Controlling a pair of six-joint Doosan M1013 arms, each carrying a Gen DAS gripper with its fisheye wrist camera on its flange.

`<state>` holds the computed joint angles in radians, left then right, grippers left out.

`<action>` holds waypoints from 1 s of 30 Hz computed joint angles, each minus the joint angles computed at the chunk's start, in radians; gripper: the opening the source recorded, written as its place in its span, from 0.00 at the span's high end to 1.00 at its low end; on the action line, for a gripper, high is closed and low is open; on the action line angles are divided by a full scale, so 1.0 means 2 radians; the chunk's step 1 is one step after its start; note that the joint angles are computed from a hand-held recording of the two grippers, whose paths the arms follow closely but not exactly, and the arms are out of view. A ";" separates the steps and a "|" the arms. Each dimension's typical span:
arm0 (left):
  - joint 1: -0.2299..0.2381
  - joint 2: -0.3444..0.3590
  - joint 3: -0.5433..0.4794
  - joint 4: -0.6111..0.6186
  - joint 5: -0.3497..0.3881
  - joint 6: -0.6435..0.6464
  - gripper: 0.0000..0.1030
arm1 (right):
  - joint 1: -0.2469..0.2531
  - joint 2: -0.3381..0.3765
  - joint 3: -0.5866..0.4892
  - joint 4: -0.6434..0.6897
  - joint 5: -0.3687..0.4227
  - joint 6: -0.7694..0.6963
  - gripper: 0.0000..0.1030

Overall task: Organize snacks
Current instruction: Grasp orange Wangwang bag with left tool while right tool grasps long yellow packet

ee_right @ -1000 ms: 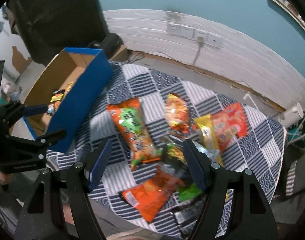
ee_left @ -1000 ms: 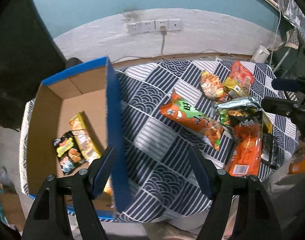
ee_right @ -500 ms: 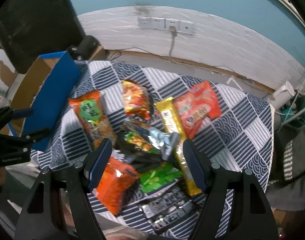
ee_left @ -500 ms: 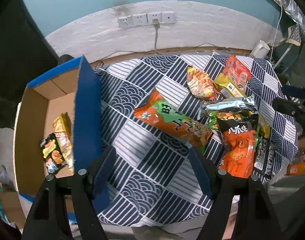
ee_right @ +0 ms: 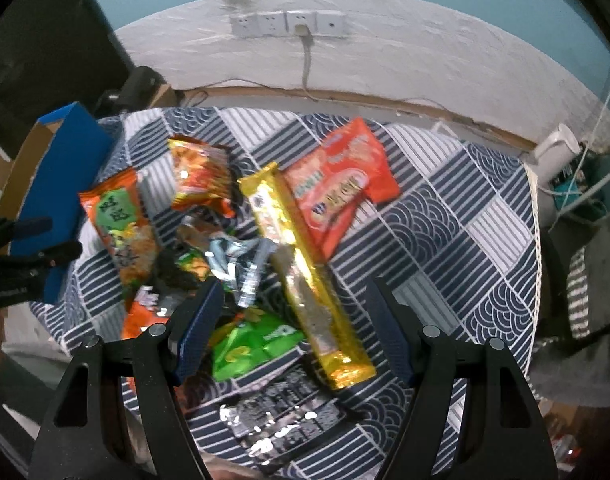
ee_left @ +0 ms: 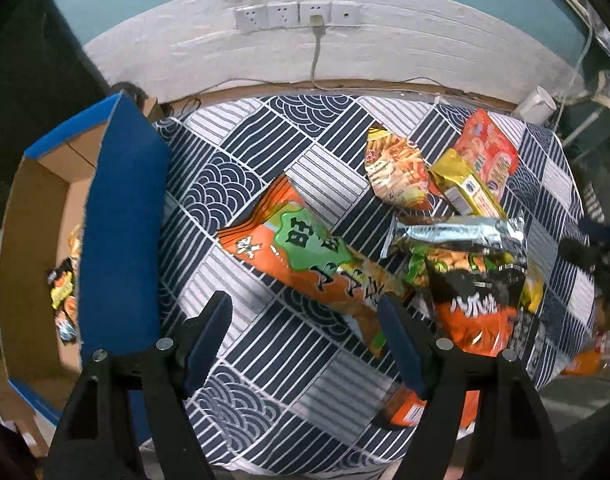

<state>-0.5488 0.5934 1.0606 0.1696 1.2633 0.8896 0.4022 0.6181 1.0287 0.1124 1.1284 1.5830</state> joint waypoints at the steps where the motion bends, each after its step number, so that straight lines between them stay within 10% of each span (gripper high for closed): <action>1: 0.001 0.002 -0.002 -0.004 0.000 -0.004 0.25 | -0.001 0.001 0.000 0.000 0.000 0.001 0.29; 30: 0.026 0.064 -0.042 -0.071 0.021 -0.041 0.21 | -0.006 0.031 0.002 0.001 0.006 -0.056 0.29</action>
